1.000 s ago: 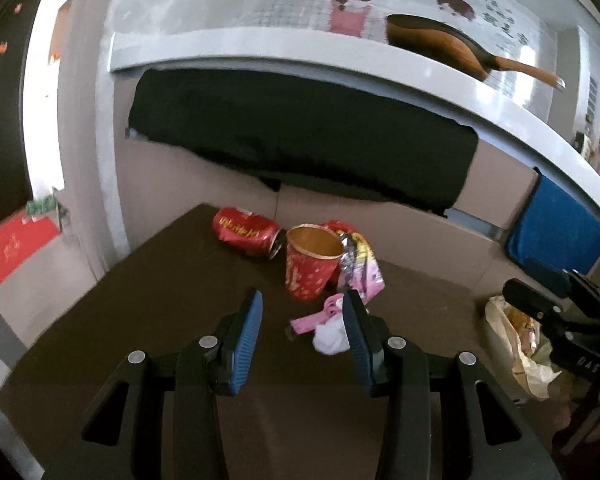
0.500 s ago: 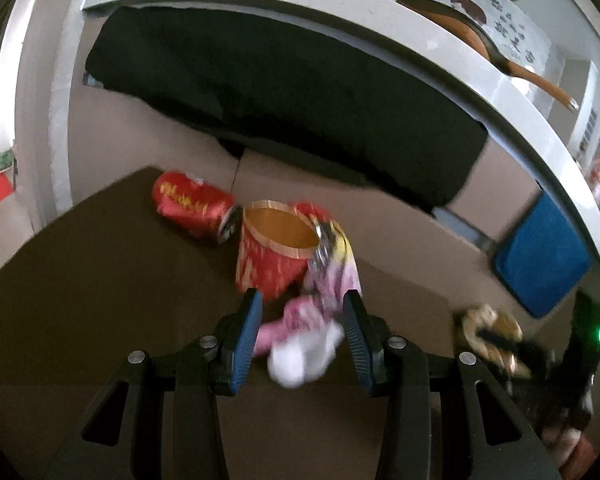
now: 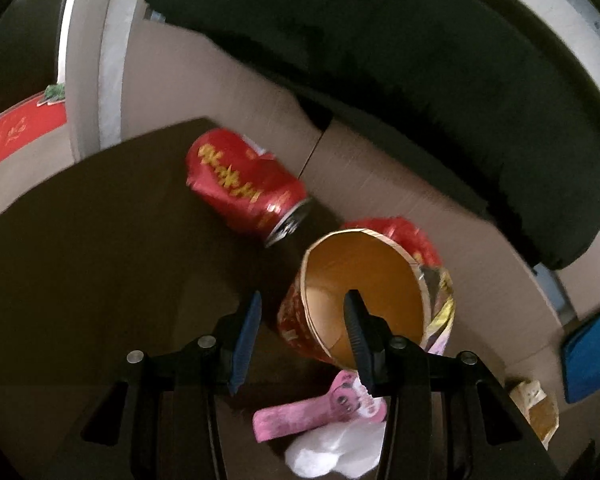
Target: Collect trash
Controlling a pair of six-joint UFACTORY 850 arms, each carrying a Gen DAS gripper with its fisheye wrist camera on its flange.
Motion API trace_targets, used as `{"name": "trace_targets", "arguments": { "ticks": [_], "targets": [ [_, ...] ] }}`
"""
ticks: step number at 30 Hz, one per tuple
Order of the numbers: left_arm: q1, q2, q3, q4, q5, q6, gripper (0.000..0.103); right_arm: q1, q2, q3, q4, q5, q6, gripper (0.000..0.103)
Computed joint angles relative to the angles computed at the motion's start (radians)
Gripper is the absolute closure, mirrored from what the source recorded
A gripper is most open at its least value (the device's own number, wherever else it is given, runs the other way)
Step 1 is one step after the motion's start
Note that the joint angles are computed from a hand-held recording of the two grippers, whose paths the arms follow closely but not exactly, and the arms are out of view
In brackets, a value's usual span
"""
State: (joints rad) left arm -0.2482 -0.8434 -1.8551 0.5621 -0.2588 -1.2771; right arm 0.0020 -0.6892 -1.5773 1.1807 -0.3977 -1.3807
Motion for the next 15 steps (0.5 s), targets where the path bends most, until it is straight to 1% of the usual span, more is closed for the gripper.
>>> {"name": "trace_targets", "arguments": {
  "ticks": [2,4,6,7,9,10,12,14,15],
  "targets": [
    [0.003,0.005,0.018,-0.068,0.009,0.067,0.059,0.003,0.004,0.007,0.008,0.017,-0.015,0.036],
    [0.010,0.018,0.049,-0.166,0.035,0.161,0.059,0.008,0.009,0.013,0.022,0.027,-0.037,0.036],
    [0.017,0.041,0.089,-0.262,0.058,0.249,0.061,0.012,0.019,0.027,0.059,0.037,-0.084,0.036],
    [0.019,0.051,0.107,-0.279,0.073,0.264,0.063,0.013,0.024,0.034,0.076,0.038,-0.105,0.036],
    [0.020,0.073,0.142,-0.255,0.087,0.247,0.074,0.017,0.031,0.042,0.102,0.042,-0.141,0.036],
    [0.020,0.084,0.159,-0.230,0.091,0.230,0.076,0.017,0.033,0.043,0.106,0.041,-0.148,0.036],
    [0.020,0.105,0.191,-0.158,0.104,0.179,0.085,0.019,0.036,0.046,0.108,0.033,-0.152,0.036],
    [0.017,0.121,0.214,-0.088,0.106,0.137,0.090,0.019,0.039,0.049,0.108,0.027,-0.152,0.036],
    [0.016,0.133,0.233,-0.037,0.111,0.100,0.090,0.020,0.039,0.049,0.107,0.023,-0.150,0.036]
  ]
}}
